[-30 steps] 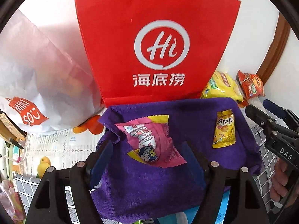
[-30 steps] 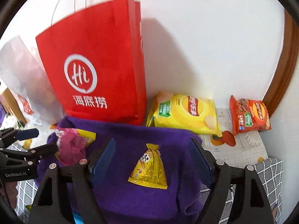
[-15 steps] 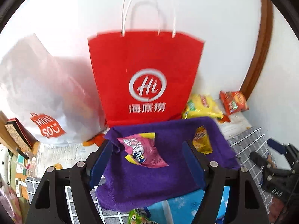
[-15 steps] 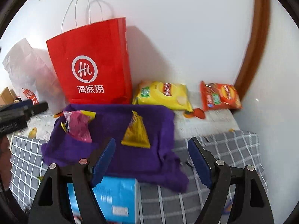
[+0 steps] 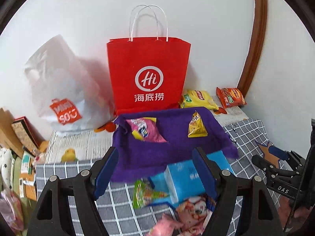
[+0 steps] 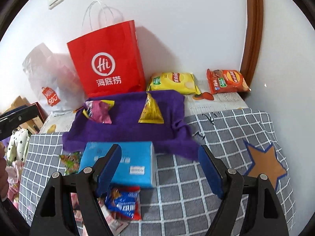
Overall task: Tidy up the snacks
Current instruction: 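Grasp the blue biscuit pack with the right tool while the left tool grasps the green snack bag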
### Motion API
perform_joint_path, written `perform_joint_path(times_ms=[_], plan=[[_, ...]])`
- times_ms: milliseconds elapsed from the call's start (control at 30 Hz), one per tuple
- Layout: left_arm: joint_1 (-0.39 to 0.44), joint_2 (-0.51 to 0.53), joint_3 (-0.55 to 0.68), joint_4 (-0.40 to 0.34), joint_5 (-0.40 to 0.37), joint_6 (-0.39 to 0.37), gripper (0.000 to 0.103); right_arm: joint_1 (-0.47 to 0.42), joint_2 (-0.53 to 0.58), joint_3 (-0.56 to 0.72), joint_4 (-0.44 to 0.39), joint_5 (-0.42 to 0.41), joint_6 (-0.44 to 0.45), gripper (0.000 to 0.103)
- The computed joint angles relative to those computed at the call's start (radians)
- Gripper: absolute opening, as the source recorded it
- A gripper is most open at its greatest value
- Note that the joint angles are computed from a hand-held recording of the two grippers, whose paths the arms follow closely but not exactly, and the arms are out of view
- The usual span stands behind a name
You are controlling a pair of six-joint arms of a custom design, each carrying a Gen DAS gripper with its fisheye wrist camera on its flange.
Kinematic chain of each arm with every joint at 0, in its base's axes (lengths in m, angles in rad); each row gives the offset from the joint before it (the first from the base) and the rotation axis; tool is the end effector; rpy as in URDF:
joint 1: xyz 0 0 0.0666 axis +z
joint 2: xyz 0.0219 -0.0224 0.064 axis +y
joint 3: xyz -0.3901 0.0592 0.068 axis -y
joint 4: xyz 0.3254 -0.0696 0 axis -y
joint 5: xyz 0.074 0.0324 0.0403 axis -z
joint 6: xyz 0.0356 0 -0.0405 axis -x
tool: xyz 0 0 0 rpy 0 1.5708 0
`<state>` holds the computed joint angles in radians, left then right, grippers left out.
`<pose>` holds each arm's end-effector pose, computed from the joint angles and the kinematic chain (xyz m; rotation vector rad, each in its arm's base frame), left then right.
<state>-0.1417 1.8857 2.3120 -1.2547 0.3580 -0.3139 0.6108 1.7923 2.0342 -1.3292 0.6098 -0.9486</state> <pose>0.5685 -0.0941 0.5358 0.6928 2.2546 -0.3454 0.4524 0.2913 0.4827 0.5819 2.3143 -0.1200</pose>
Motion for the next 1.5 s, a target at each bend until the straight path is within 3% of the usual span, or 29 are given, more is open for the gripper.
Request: perform_joint_path(times_ms=[133,233,300,433,600,833,867,900,933,967,1167,1267,1500], plan=[[0.025,-0.050,-0.113,0.007,-0.006,-0.001,0.076,0.044,-0.017,-0.058,0.046,0.022,-0.014,0.080],[0.044,-0.096,-0.212,0.069,-0.025,0.010,0.076,0.065,-0.026,-0.101,0.094,0.006,-0.012,0.079],[0.061,-0.116,-0.259,0.094,-0.027,0.011,0.076,0.072,-0.020,-0.114,0.102,-0.017,-0.023,0.069],[0.090,-0.112,-0.272,0.059,-0.015,0.004,0.076,0.075,0.006,-0.132,0.116,-0.073,-0.027,0.064],[0.117,-0.116,-0.309,0.083,-0.037,0.001,0.076,0.069,0.026,-0.165,0.175,-0.151,-0.044,0.064],[0.140,-0.099,-0.308,0.062,-0.024,-0.005,0.076,0.061,0.098,-0.109,0.151,-0.203,-0.037,0.064],[0.142,-0.096,-0.308,0.058,-0.020,-0.010,0.076,0.060,0.101,-0.111,0.155,-0.205,-0.039,0.060],[0.143,-0.094,-0.308,0.056,-0.020,-0.012,0.076,0.060,0.106,-0.109,0.154,-0.203,-0.041,0.042],[0.143,-0.093,-0.309,0.057,-0.023,-0.014,0.076,0.060,0.108,-0.106,0.152,-0.200,-0.038,0.032],[0.143,-0.093,-0.312,0.059,-0.025,-0.014,0.076,0.061,0.111,-0.097,0.138,-0.201,-0.036,0.029],[0.137,-0.084,-0.315,0.054,-0.025,-0.014,0.076,0.085,0.063,-0.133,0.150,-0.132,0.003,0.023],[0.133,-0.086,-0.332,0.068,-0.027,-0.010,0.076,0.085,0.006,-0.206,0.169,-0.123,-0.023,0.016],[0.095,-0.063,-0.344,0.078,-0.019,-0.004,0.076,0.061,-0.088,-0.372,0.213,-0.122,-0.088,0.015]])
